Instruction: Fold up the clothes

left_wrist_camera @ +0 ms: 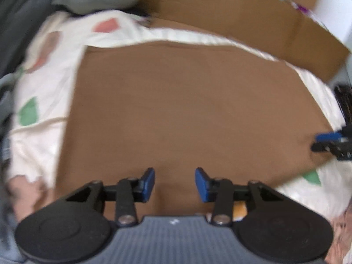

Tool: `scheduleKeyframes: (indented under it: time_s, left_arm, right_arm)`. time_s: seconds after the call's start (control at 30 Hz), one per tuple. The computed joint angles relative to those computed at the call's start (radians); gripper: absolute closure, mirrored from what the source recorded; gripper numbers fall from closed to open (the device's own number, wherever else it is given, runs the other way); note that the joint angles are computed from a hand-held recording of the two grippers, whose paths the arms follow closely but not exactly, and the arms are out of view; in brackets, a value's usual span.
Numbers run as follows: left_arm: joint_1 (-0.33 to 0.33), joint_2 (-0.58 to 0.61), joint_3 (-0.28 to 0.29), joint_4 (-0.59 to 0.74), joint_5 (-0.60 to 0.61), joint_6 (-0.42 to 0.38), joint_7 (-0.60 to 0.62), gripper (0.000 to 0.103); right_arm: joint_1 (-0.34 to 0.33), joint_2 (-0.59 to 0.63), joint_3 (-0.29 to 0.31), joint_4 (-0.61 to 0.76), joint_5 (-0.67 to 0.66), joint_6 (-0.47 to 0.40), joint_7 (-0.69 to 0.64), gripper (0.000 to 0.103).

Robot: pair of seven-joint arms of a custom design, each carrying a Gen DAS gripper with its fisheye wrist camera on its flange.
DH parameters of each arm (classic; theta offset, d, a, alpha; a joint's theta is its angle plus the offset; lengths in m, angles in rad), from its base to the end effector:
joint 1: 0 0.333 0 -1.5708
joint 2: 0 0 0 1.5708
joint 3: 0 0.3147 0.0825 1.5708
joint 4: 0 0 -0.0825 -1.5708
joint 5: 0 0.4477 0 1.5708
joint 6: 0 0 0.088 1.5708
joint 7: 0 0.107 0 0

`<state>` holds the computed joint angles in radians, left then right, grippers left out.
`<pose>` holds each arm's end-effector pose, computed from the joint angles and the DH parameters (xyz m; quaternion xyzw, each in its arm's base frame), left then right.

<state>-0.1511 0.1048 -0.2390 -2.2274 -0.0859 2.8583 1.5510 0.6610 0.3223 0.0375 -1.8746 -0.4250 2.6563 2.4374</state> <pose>0.5808 -0.2327 0.3414 -0.5779 0.7726 -0.2368 0.1145 0.5404 0.4667 0.3513 -0.7347 0.6266 -0.1335 0.2231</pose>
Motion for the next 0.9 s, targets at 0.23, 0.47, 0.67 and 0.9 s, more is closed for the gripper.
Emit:
scheduleKeyframes:
  time_s: [0.23,0.47,0.67,0.9]
  left_arm:
    - [0.008,0.059,-0.075,0.042,-0.135,0.009,0.159,0.086]
    - [0.022,0.087,-0.132,0.078,-0.274,0.016,0.287,0.087]
    - [-0.017,0.129,-0.114,0.098,-0.194,0.002,0.303,0.087]
    - [0.024,0.115,-0.150,0.076,-0.232,0.022,0.311,0.085]
  right_arm:
    - [0.016,0.069,0.031,0.077,0.087,-0.049,-0.099,0.064]
    - [0.049,0.099,0.009,0.143,0.073,-0.083,-0.067,0.064]
    - [0.064,0.160,0.013,0.209,0.087,-0.034,-0.126,0.064]
    - [0.094,0.149,-0.021,0.187,0.094,-0.060,-0.129,0.066]
